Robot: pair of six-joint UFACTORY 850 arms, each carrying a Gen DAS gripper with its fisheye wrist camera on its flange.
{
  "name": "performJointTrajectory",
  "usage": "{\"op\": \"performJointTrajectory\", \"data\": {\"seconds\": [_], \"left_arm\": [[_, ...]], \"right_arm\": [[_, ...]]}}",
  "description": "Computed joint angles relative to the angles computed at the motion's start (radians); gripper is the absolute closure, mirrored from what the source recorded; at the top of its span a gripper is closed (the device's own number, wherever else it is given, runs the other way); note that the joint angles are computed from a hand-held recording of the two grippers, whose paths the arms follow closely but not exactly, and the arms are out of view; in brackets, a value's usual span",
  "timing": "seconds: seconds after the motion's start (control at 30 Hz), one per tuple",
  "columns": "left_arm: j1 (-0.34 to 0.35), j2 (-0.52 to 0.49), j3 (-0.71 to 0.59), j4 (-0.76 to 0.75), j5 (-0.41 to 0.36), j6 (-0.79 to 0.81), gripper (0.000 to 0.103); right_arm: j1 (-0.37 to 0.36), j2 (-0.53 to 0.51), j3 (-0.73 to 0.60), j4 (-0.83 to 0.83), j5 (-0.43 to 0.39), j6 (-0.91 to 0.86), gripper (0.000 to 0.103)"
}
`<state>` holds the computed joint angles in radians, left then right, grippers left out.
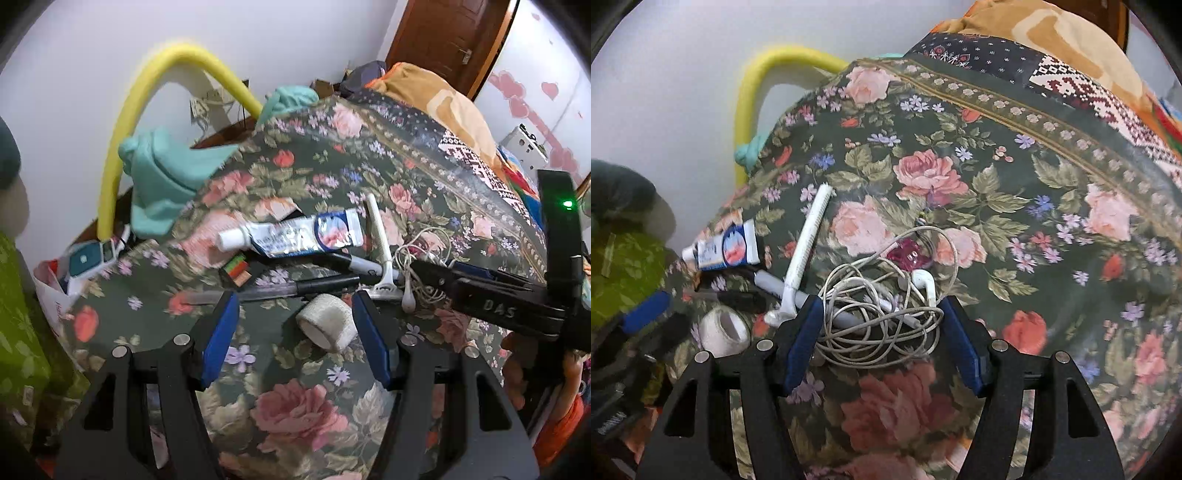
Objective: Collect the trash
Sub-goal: 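Grasp the white tape roll with left tool while right grasps the white earphones, then carry tape roll and earphones to the cup and open the left tool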
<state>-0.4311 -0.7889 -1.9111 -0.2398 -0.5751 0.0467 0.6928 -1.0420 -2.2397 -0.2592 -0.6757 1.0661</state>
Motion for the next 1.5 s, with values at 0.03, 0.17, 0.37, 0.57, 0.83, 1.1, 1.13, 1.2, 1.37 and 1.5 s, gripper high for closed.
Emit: {"op": "performJointTrajectory", "data": {"seconds": [0.03, 0.17, 0.37, 0.57, 0.83, 1.1, 1.13, 1.2, 1.37, 1.5], "left_arm": [[0.001, -0.011, -0.011, -0.022, -0.011, 0.015, 0.04], [0.0, -0.048, -0.053, -0.077, -0.049, 0.055, 0.041], [-0.014, -0.074, -0.087, -0.072, -0.074, 0.085, 0.051], [-0.019, -0.08, -0.098, -0.038, -0.088, 0.079, 0.063], [-0.014, -0.005, -0.027, -0.1, -0.074, 0.149, 0.063], [-0.023, 0.104, 0.074, -0.069, -0.014, 0.154, 0.063], [-0.023, 0.12, 0.087, -0.06, -0.009, 0.148, 0.063], [-0.021, 0.148, 0.113, -0.052, -0.001, 0.141, 0.063], [-0.012, 0.23, 0.194, -0.028, 0.042, 0.125, 0.063], [0.007, 0.305, 0.269, -0.016, 0.072, 0.118, 0.063]], "right_arm": [[-0.001, 0.012, 0.023, -0.013, 0.02, 0.019, 0.046], [-0.003, 0.064, 0.111, -0.044, 0.084, 0.075, 0.078], [0.013, 0.147, 0.214, -0.22, 0.096, 0.208, 0.097], [0.034, 0.207, 0.279, -0.365, 0.038, 0.308, 0.097], [0.049, 0.332, 0.451, -0.453, 0.02, 0.473, 0.097], [0.067, 0.41, 0.533, -0.48, -0.004, 0.541, 0.097], [0.072, 0.413, 0.529, -0.483, -0.013, 0.54, 0.097], [0.084, 0.415, 0.514, -0.494, -0.033, 0.537, 0.097], [0.114, 0.406, 0.46, -0.522, -0.053, 0.525, 0.097], [0.139, 0.379, 0.389, -0.538, -0.068, 0.499, 0.097]]}}
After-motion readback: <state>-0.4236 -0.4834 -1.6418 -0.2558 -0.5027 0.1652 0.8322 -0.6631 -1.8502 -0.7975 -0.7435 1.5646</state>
